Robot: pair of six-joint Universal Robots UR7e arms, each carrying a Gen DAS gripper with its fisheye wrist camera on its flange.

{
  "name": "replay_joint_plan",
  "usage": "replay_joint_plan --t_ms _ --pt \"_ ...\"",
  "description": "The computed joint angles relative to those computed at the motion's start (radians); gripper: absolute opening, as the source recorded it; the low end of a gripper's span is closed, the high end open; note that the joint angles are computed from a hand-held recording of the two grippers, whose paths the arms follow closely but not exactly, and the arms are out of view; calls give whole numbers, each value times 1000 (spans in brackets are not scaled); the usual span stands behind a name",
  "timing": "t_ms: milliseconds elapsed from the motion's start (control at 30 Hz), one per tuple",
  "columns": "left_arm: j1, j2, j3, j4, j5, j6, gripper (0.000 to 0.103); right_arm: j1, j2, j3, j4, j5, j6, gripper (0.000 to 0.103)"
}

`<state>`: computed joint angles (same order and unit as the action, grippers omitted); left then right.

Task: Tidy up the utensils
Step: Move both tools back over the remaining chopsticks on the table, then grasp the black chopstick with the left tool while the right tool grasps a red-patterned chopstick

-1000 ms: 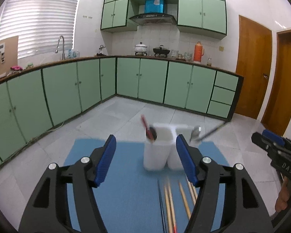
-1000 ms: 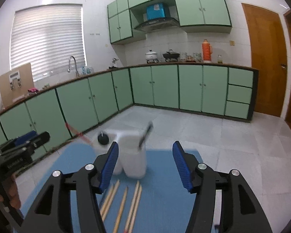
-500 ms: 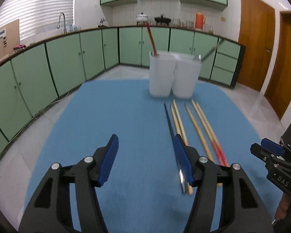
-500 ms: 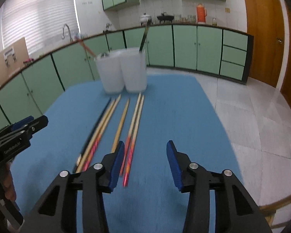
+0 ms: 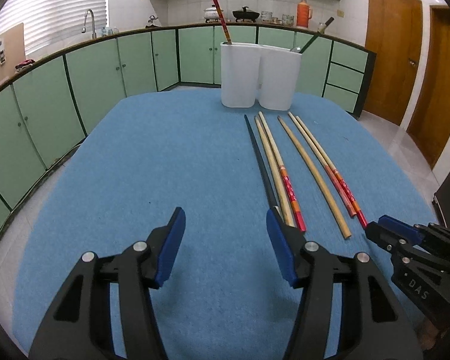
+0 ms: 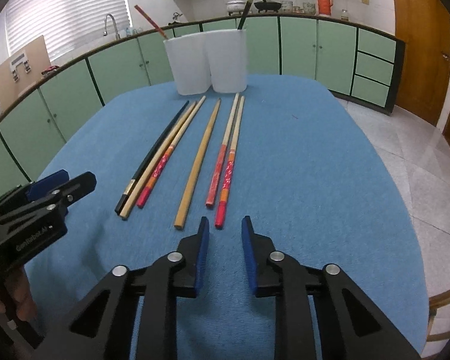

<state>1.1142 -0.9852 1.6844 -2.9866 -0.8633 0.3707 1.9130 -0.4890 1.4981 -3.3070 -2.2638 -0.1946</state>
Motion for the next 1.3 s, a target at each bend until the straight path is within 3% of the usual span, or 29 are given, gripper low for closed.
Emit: replay_joint_plan --t_ms 433,567,1300 --pt "6 4 -3 17 0 -25 55 4 38 -59 17 -32 -21 14" --pt "7 2 -3 19 -3 -25 55 7 49 -78 30 -48 -24 6" --pt "-3 20 1 112 -18 -55 54 -3 31 -60 14 -51 26 6"
